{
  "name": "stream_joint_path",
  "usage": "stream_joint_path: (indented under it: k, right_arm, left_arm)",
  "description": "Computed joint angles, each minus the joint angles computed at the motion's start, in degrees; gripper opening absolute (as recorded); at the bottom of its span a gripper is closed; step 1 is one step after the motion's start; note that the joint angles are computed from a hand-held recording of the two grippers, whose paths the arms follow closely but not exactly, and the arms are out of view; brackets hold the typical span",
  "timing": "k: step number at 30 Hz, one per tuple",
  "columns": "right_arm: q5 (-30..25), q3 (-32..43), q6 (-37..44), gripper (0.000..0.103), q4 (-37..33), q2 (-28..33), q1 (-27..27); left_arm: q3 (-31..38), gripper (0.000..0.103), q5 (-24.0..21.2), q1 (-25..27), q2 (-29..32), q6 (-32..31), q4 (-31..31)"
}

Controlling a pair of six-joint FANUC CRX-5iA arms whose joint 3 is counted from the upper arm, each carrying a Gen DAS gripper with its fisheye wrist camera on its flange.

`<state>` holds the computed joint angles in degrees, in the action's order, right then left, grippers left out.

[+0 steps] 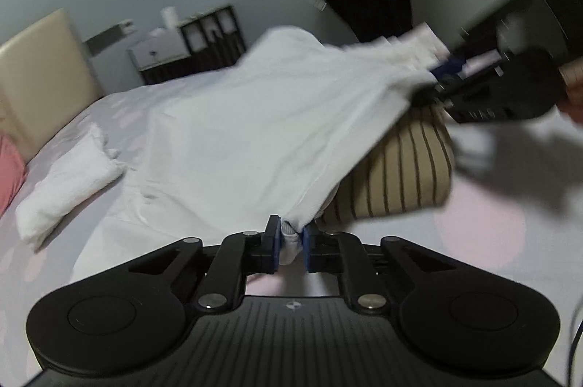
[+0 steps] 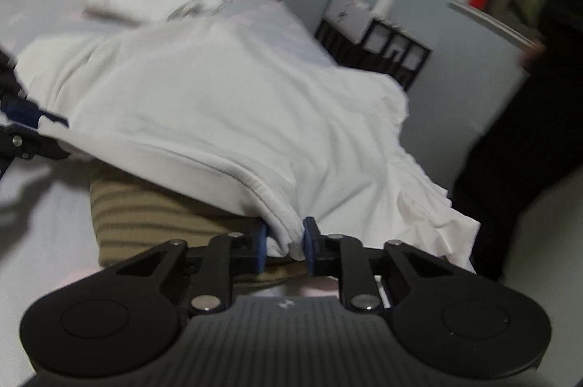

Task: Fold clothes
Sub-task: 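Lift the white shirt high with both grippers and shake it out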

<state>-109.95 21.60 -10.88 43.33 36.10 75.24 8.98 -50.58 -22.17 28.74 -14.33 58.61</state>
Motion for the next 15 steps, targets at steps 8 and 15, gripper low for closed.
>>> stream_joint_path:
  k: [8,15]
  right_arm:
    - [-9.5,6.0,-10.6,0.018,10.8,5.9,-0.9]
    - [-13.5,11.4,-11.4,0.017,20.2,8.4,-3.3]
  left_arm:
    - [-2.2,0.008,7.4,-2.8,-3.0,15.3,11.1]
    - [-2.1,0.008,12.6,-5.0,-5.0,12.1,19.4]
